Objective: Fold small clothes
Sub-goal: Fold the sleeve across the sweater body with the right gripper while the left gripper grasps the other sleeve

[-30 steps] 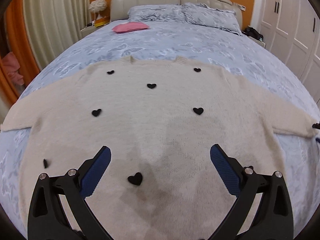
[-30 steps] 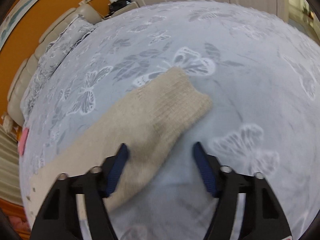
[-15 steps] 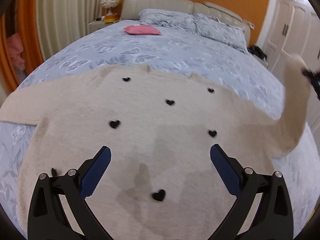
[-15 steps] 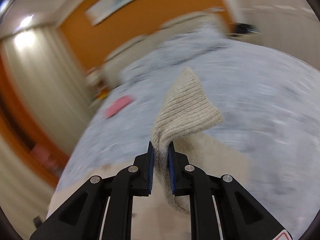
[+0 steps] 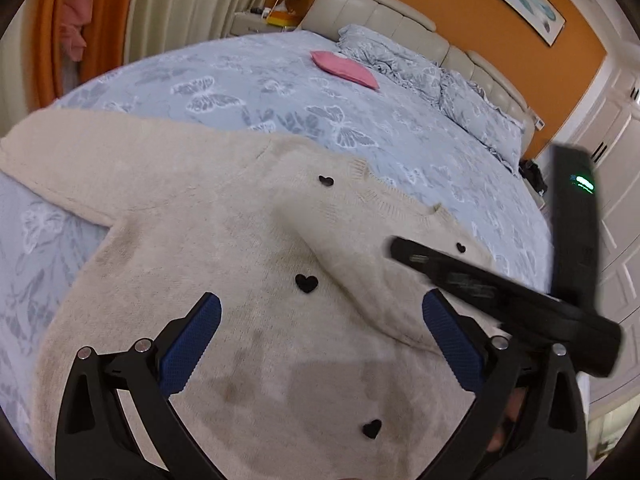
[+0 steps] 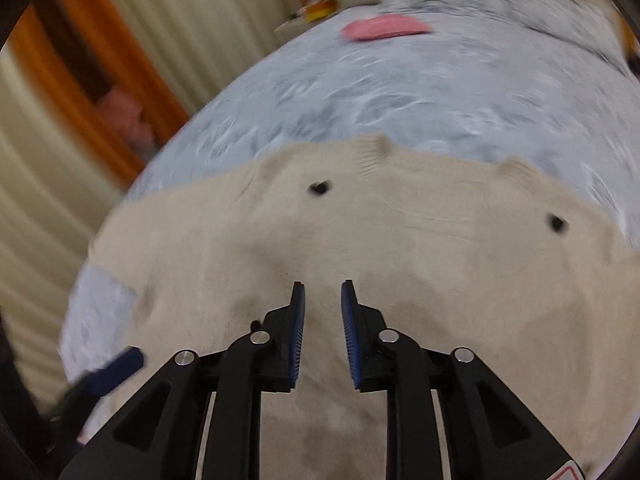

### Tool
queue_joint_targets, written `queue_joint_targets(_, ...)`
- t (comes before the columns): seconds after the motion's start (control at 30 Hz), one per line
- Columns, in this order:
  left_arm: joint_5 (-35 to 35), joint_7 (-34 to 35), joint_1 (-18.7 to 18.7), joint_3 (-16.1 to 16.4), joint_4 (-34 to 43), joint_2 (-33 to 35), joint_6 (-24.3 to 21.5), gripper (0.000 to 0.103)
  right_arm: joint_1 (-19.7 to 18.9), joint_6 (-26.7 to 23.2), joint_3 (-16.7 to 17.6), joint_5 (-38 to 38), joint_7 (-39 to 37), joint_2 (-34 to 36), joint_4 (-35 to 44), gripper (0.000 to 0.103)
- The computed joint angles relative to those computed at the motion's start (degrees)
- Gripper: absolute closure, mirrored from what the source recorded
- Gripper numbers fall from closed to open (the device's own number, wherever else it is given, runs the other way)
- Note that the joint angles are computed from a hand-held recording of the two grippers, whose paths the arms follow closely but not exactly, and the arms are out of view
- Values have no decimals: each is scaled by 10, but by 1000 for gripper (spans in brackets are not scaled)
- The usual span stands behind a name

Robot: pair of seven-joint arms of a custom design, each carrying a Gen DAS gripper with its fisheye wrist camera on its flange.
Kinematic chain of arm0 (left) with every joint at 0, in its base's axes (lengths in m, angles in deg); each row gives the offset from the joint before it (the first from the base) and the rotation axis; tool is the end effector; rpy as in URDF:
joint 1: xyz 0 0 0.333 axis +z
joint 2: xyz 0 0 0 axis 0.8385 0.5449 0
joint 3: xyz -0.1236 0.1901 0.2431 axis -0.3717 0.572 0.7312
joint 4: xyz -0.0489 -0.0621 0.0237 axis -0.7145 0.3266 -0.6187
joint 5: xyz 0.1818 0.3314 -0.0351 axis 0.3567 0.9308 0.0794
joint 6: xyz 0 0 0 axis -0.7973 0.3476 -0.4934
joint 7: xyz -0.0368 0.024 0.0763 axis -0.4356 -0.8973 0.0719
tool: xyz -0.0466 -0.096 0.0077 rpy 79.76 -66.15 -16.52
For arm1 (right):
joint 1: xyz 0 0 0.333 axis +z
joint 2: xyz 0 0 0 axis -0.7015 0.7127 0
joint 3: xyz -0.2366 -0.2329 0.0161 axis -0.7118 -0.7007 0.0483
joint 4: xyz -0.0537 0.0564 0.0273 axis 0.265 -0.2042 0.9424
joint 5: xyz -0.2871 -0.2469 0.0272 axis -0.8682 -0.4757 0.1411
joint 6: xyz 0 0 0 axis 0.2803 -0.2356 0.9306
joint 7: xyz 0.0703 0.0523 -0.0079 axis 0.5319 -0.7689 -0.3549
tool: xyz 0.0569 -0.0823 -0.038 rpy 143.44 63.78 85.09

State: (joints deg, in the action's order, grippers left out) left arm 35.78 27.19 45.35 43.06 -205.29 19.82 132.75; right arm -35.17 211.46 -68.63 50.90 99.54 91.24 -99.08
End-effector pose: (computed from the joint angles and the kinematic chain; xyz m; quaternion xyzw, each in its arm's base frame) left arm 0.3549 -0.2531 0.4830 -0.8702 0.3111 -0.3057 0.2292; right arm 0.5630 0.1328 0.4646 -0.8519 0.3899 0.0495 0.3462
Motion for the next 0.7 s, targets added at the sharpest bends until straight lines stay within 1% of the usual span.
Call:
queue_joint_targets(0.03,2,-3,2,3,-4,-2,8,5,-14,-15,-10,38,-5,-8,-1,66)
queue_joint_targets(0.07,8,-9,7,6,-8,-1,19,5,-31,-15,-24,79,-9,-19,-8,46)
queue_joint_targets(0.1,10,-12,10,8,-11,1,26,5,-45,11,-36,96,1,-33,-21,43)
queue_joint_targets(0.13,6,-16,14,13,-13,7,36,5,-53,28,-44,94,11,-38,-25,43)
queue_joint_targets(0.17,6,-20,17,19,-18,11,53,5,-66,60,-55,80,27,-52,-45,43)
queue_joint_targets(0.23,7,-34,28,28,-32,18,99,5,-82,124,-66,50,51,-64,-73,43)
queue_joint_targets(0.27,16,-57,40,26,-39,23,123,5,-92,155,-73,33,67,-64,-87,42)
queue_joint_targets(0.3,28,-77,53,19,-43,24,133,5,-100,160,-79,27,79,-59,-90,42)
queue_joint_targets(0.33,40,-97,64,11,-42,25,132,6,-112,143,-89,31,87,-48,-89,42)
queue_joint_targets(0.4,97,-137,91,-3,-35,33,144,6,-129,114,-95,31,111,-21,-75,42)
queue_joint_targets(0.43,130,-151,102,-6,-27,41,150,6,-136,103,-93,31,117,-13,-70,42)
queue_joint_targets(0.47,152,-151,104,-6,-18,50,147,8,-141,86,-91,37,123,-1,-62,42)
queue_joint_targets(0.57,174,-129,90,10,11,86,127,22,-147,66,-74,57,113,26,-32,42)
queue_joint_targets(0.63,165,-92,72,26,26,113,125,51,-147,53,-65,61,113,36,-25,42)
queue_joint_targets(0.67,158,-75,63,32,33,123,115,58,-147,44,-61,66,106,38,-27,45)
queue_joint_targets(0.7,158,-71,55,32,39,129,95,71,-145,44,-57,69,96,47,-23,64)
